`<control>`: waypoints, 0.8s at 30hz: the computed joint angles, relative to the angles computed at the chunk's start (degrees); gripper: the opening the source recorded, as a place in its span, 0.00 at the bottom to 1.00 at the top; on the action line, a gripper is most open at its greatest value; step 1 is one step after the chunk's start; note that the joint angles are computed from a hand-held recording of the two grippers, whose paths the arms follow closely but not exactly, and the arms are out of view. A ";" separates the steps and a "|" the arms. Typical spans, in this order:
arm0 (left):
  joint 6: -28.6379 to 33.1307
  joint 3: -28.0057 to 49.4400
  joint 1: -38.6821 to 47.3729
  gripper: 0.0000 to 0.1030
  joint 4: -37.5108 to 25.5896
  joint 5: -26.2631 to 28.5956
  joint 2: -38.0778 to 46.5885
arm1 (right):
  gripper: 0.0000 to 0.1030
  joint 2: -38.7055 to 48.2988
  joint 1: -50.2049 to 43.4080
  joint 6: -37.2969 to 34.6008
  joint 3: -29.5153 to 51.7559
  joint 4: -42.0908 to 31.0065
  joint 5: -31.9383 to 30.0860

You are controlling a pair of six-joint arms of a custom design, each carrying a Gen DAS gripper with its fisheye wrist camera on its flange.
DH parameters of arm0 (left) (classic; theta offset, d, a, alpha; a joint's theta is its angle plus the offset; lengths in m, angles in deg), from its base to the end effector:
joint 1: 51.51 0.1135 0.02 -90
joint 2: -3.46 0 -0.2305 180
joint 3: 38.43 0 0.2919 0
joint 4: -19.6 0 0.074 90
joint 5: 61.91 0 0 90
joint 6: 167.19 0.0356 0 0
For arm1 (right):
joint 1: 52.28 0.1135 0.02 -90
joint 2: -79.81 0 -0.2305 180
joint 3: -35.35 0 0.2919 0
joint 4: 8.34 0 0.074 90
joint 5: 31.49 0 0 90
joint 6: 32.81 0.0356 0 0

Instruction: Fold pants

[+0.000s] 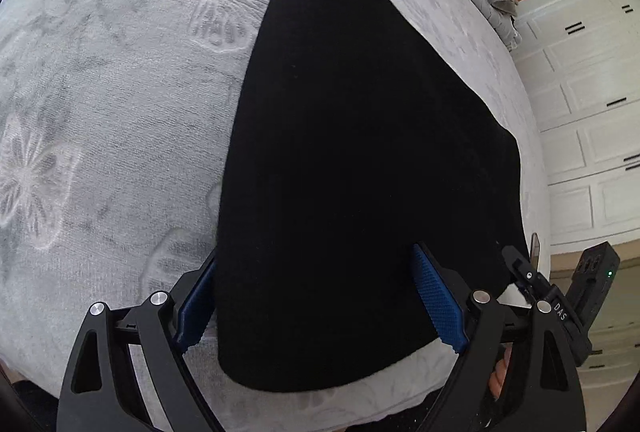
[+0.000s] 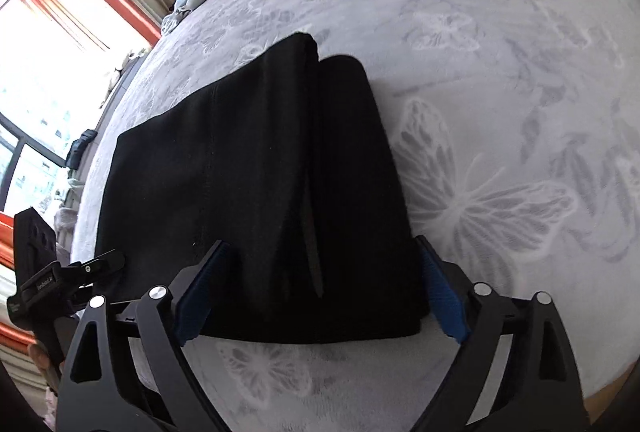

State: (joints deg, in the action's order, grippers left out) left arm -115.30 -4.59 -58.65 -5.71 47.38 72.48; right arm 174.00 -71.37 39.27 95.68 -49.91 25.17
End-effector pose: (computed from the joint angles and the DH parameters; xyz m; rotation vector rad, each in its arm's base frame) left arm 0.2258 -0.0401 0.0669 -0.6065 2.6436 -0.6996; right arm 0.2949 -0.0814 0.0803 -0.0743 2.6493 0.6446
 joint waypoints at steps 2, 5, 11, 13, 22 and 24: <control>0.66 1.72 -2.14 0.89 -0.26 -1.47 1.22 | 0.91 1.14 -0.62 0.66 -0.14 0.99 -2.36; -0.32 4.23 -7.39 0.89 -0.31 -7.82 3.98 | 0.80 0.43 -0.62 1.43 -1.57 3.08 -3.67; -0.62 8.54 -20.02 0.41 -7.60 -25.65 0.39 | 0.37 -10.15 -0.73 1.30 -7.19 2.71 -4.59; -1.45 9.10 -22.45 0.35 -9.96 -28.91 -1.79 | 0.36 -16.28 -0.67 0.58 -9.57 0.41 -5.09; -9.79 6.61 -31.78 0.32 -23.66 -33.64 -17.16 | 0.36 -35.58 -5.54 -9.04 -16.27 -16.41 -5.69; -14.04 6.06 -35.56 0.32 -26.43 -35.49 -18.66 | 0.36 -37.00 -8.09 -11.67 -17.94 -19.00 -5.88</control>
State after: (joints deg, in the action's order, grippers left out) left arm -129.34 1.47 -94.21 -32.14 11.90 53.82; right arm 137.01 -79.47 27.59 77.74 -68.91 19.30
